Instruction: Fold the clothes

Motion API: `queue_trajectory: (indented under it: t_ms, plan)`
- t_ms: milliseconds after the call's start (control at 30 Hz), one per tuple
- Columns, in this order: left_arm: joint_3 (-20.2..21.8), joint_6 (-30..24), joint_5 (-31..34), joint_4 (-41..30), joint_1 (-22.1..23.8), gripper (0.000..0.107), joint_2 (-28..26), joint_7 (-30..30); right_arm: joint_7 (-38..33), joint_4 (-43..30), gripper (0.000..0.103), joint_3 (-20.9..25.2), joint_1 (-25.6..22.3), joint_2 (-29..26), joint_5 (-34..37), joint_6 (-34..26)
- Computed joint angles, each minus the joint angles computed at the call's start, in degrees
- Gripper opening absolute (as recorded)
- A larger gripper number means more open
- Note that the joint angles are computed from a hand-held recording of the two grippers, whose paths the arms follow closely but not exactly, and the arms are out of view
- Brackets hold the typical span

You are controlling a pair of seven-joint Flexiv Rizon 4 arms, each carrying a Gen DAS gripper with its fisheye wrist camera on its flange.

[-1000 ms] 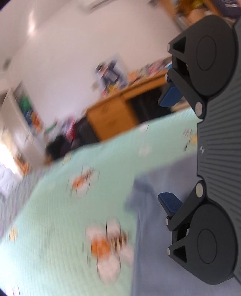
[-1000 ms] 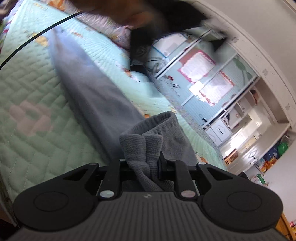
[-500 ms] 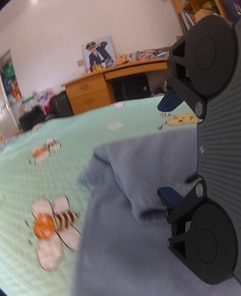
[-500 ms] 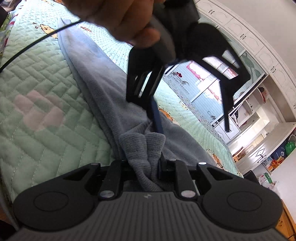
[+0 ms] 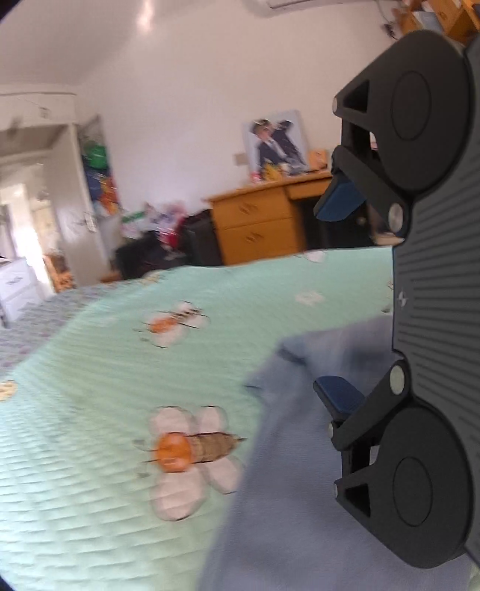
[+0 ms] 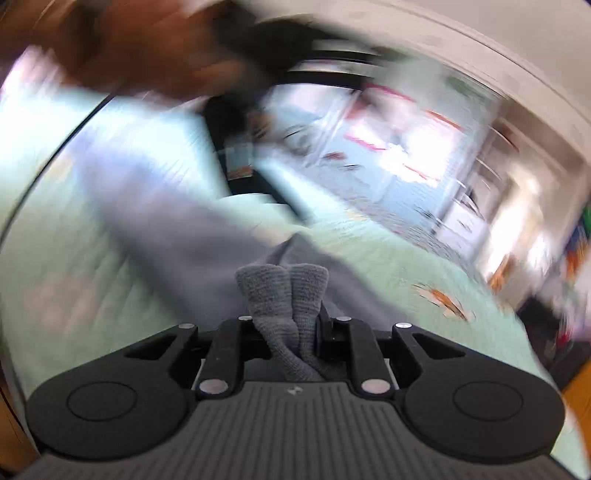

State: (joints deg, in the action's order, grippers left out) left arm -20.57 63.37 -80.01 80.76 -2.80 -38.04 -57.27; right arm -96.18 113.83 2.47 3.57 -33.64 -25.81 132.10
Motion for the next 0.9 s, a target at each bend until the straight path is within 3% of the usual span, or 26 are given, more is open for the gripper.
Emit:
queue_trajectory:
  t_ms: [167, 367, 533, 700, 767, 833, 900]
  plan:
    - [2.38, 1.38, 2.73, 2.73, 0.34, 0.097, 1.60, -3.11, 38.77, -5.56, 0.020, 9.47, -16.89, -1.69, 4.11, 1.21]
    - [5.36, -1.89, 7.77, 10.66, 2.30, 0.097, 4.59, -12.67, 67.10, -7.65, 0.020, 14.41, -27.18, -7.02, -0.78, -10.63]
    - [5.56, -1.51, 5.63, 12.92, 3.21, 0.097, 5.81, -11.88, 72.05, -5.83, 0.020, 12.59, -26.39, -5.20, -2.68, -10.96]
    - [5.94, -1.36, 6.32, 13.28, 4.14, 0.097, 5.99, -9.79, 79.99, -4.81, 0.032, 13.59, -29.01, -5.14, -8.39, -10.01]
    - [5.70, -0.63, 4.56, 13.78, 4.18, 0.097, 5.81, -9.20, 85.66, -2.67, 0.037, 8.22, -25.35, -3.30, -7.33, -7.59]
    - [5.33, -0.42, 2.44, 14.21, 4.38, 0.097, 5.82, -7.93, 82.95, 0.08, 0.041, 2.65, -18.48, 0.43, 2.50, -8.75]
    - [5.52, -0.92, 1.75, 14.19, 4.37, 0.097, 5.69, -7.04, 68.65, -0.18, 0.043, -1.00, -10.48, 3.72, 18.42, -11.37]
